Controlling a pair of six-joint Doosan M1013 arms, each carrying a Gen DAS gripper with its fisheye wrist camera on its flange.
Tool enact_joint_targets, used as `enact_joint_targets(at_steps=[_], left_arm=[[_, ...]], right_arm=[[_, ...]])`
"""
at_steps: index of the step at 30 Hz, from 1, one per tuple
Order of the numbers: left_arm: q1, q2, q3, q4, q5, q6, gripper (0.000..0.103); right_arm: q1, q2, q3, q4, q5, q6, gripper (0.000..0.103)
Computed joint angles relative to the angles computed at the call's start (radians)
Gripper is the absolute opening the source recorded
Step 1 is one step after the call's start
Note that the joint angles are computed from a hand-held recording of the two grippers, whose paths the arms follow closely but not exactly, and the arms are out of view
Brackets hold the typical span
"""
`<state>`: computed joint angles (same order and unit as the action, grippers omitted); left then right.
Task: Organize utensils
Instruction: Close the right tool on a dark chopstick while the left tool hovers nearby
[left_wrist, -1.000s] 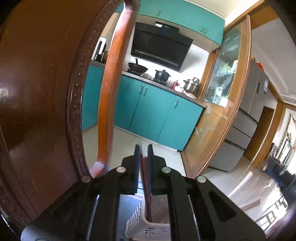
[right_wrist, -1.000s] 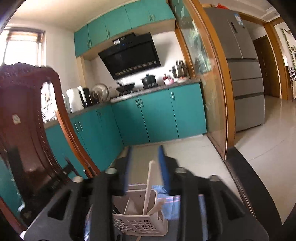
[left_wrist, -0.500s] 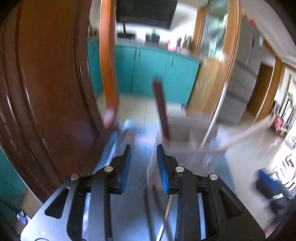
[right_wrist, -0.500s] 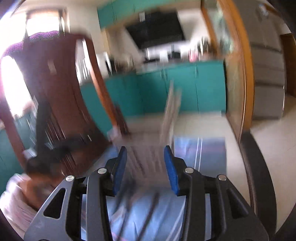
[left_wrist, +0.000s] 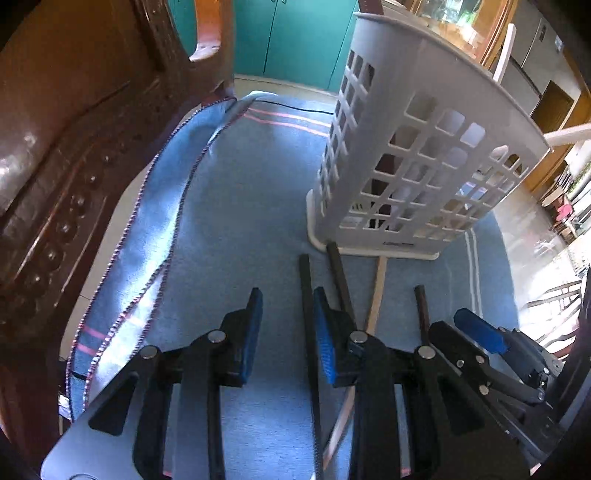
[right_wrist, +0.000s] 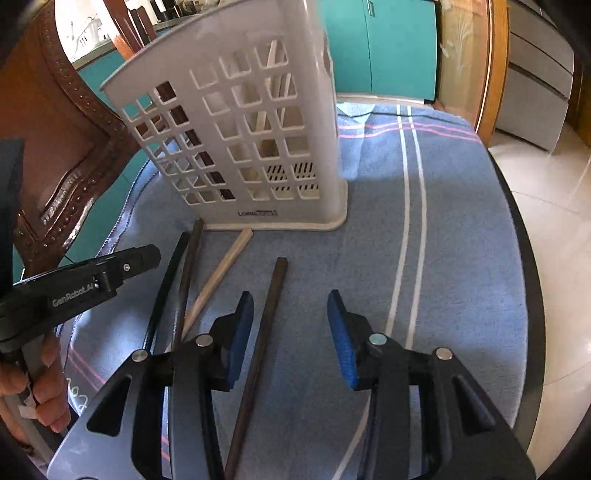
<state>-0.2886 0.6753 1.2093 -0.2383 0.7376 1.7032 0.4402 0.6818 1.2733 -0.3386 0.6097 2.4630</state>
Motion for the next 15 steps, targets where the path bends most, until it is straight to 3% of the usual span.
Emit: enact_joint_targets(at_steps=[5,7,8,9,15], left_arm=[[0.0,0.008,-0.001,0.054,0.02,-0.05,0.029],[0.003,0.01,-0.002,0.051,0.026,-0.054,0.029],[0.005,0.01,0.0,0.047,0.028,-0.051,0.029],[0.007,0.01,0.001,0.042,0.029,-0.043,0.029],[0.011,0.006,0.013,0.038,0.031,-0.022,0.029]], right_arm=[[0.022,0.028,-0.035,-0.096,0.075,0.014,0.04],[0.026,0.033,-0.043,-0.133,0.1,0.043,0.027],[0.026,0.033,-0.041,-0.131,0.102,0.045,0.015],[0.023,0.03,-0.037,-0.119,0.095,0.046,0.012],[0.012,0.011,-0.001,-0.109,0.062,0.075,0.01]])
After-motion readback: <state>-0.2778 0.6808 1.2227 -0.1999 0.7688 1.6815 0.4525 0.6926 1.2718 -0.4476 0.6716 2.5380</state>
